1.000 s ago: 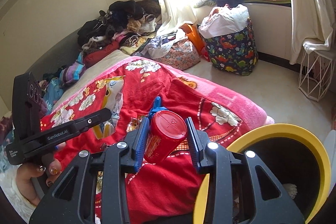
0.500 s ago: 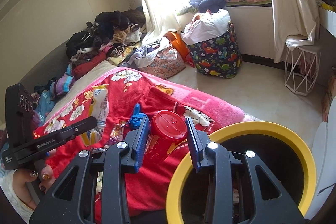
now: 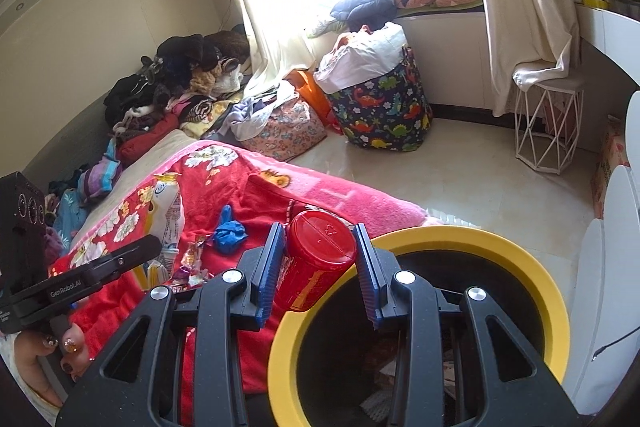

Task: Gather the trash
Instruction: 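Carry the red cup and yellow snack bag over the yellow bin, then open both grippers to drop the red cup and yellow bag into the bin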

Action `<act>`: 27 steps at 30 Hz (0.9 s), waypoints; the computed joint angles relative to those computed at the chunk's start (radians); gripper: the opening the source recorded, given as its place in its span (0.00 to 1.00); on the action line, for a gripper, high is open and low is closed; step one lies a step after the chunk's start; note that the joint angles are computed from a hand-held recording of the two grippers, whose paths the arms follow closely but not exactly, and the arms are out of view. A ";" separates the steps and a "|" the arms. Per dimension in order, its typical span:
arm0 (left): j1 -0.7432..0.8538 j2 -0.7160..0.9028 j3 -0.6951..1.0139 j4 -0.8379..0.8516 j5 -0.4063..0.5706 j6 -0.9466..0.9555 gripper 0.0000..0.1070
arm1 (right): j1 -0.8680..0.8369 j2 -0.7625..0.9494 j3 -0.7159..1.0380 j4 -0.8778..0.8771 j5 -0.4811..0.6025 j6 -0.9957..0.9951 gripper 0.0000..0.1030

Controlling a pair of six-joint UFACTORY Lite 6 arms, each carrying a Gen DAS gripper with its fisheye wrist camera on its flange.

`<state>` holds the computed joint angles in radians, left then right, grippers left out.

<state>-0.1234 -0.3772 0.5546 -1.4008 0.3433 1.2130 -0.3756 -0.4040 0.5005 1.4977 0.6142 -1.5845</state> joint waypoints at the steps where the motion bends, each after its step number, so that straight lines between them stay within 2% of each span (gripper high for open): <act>1: -0.013 0.003 0.001 -0.004 -0.008 0.000 0.17 | -0.016 0.002 -0.002 -0.001 0.009 -0.007 0.33; 14: -0.190 0.028 0.011 0.007 -0.106 -0.050 0.17 | -0.199 0.008 -0.008 -0.030 0.094 -0.043 0.33; 27: -0.357 0.108 0.045 -0.012 -0.185 -0.060 0.17 | -0.331 0.058 0.005 -0.037 0.125 -0.088 0.33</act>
